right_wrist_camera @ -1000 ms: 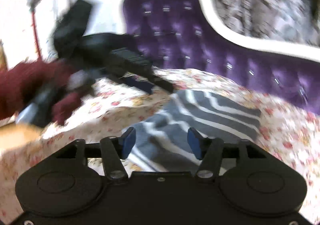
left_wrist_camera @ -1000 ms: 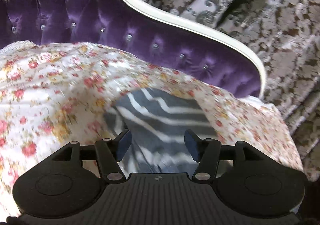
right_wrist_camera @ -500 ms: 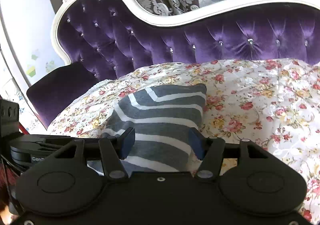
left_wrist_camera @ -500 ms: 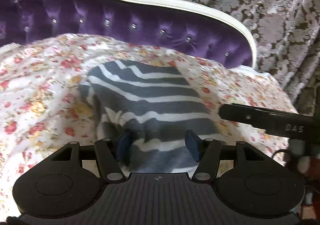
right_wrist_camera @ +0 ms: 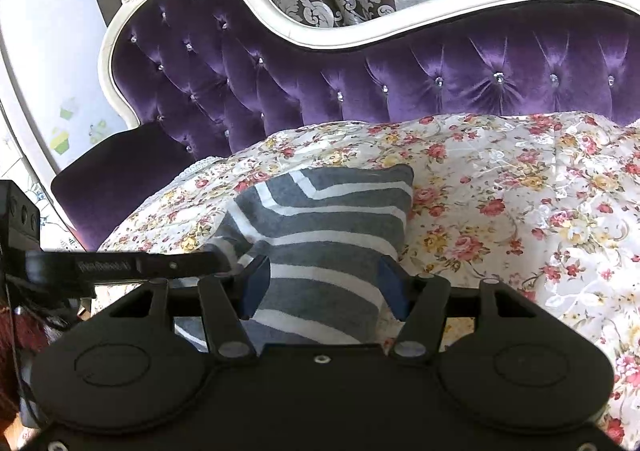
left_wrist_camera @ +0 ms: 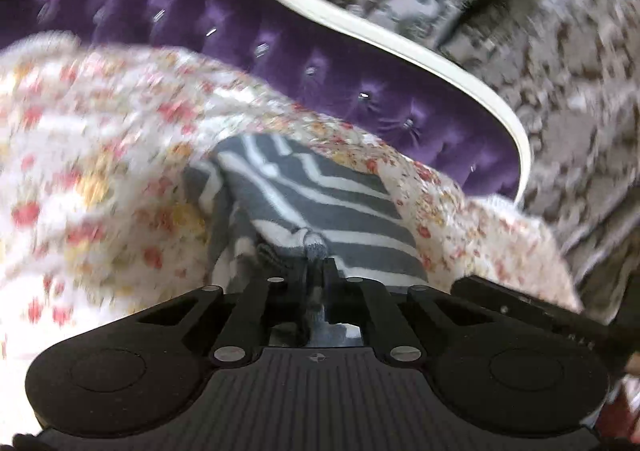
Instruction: Fold small clothes
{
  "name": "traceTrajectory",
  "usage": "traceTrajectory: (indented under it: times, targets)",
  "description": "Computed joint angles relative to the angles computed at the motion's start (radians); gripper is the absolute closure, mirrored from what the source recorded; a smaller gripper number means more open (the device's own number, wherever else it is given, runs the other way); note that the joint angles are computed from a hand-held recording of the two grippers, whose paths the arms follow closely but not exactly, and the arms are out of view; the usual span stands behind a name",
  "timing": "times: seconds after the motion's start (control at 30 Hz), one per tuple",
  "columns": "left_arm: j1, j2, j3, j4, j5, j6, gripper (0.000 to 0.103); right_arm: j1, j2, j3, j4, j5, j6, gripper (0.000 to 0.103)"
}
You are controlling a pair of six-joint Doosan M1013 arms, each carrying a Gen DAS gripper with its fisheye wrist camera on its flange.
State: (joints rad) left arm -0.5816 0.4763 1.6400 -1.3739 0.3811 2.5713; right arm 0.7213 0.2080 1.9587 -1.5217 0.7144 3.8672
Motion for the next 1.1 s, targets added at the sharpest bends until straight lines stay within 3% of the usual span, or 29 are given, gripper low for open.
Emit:
traceTrajectory:
  times: [0.13, 0.33, 0.5, 0.57, 0.6, 0.63, 0.7, 0.77, 0.87, 1.1]
  targets:
    - [0.018, 0.000, 0.024, 0.059, 0.008, -0.071, 0.098, -0.001, -0.001, 0.000, 0.015, 0.003, -0.001, 0.039]
    - [0.028, -0.009, 0.051, 0.015, 0.021, -0.037, 0.098, -0.007, -0.003, 0.004, 0.032, -0.005, 0.002, 0.039]
    - [0.029, -0.011, 0.056, 0.049, 0.030, -0.050, 0.097, -0.020, -0.011, 0.017, 0.021, -0.034, 0.057, 0.039]
    - [0.036, -0.018, 0.064, -0.008, 0.053, 0.015, 0.096, -0.025, -0.014, 0.025, 0.001, -0.046, 0.101, 0.038]
    - [0.039, -0.021, 0.068, -0.032, 0.064, 0.044, 0.082, -0.028, -0.017, 0.031, -0.014, -0.053, 0.132, 0.037]
    - [0.043, -0.025, 0.072, -0.061, 0.076, 0.076, 0.053, -0.031, -0.019, 0.038, -0.034, -0.061, 0.172, 0.032]
    - [0.047, -0.029, 0.082, -0.134, 0.094, 0.139, 0.024, -0.040, -0.023, 0.053, -0.092, -0.082, 0.265, 0.025]
    - [0.049, -0.032, 0.088, -0.181, 0.108, 0.177, 0.023, -0.050, -0.025, 0.068, -0.149, -0.098, 0.357, 0.024]
    - [0.042, -0.023, 0.065, -0.058, 0.110, 0.059, 0.018, -0.070, -0.025, 0.087, -0.236, -0.119, 0.484, 0.016]
    - [0.032, 0.007, 0.028, 0.082, 0.143, -0.090, 0.018, -0.153, -0.023, 0.092, -0.394, -0.228, 0.648, 0.014]
